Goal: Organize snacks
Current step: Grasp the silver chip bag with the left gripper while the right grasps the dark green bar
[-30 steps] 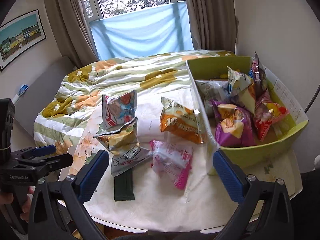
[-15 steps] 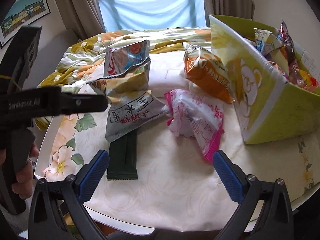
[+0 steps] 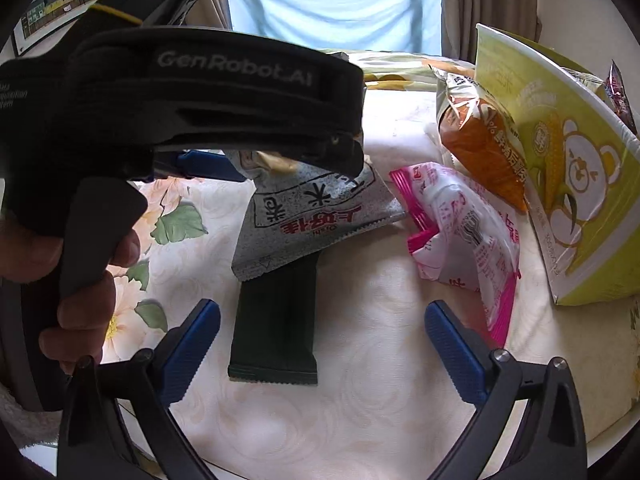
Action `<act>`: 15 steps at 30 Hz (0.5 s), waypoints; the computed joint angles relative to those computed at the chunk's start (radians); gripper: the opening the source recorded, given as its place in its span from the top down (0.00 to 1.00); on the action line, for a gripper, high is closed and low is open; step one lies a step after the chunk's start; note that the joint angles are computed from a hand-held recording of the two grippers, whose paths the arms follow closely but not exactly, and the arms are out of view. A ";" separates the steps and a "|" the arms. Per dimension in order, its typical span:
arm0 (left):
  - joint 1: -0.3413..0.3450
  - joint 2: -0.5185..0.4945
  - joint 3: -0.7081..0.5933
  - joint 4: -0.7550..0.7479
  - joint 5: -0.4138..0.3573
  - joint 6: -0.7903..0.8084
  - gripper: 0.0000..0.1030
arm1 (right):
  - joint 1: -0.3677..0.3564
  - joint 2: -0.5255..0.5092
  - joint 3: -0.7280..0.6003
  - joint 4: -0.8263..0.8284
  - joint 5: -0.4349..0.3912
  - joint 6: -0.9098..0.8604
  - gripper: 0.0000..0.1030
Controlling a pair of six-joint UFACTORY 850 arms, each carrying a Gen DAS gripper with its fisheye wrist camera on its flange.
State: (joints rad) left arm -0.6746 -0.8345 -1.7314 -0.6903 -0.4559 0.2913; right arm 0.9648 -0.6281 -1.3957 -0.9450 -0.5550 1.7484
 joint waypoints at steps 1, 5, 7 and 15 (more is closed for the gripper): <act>0.004 -0.005 -0.005 -0.032 -0.010 0.031 0.38 | -0.001 -0.006 -0.007 0.008 0.001 -0.010 0.08; 0.001 0.006 0.002 0.045 0.020 -0.007 0.47 | -0.004 -0.035 -0.041 0.042 0.004 -0.054 0.22; 0.004 0.030 0.033 0.078 0.042 -0.028 0.48 | -0.005 -0.046 -0.057 0.061 0.002 -0.073 0.26; 0.034 0.112 0.155 0.129 0.113 -0.090 0.49 | -0.003 -0.100 -0.140 0.142 -0.026 -0.182 0.32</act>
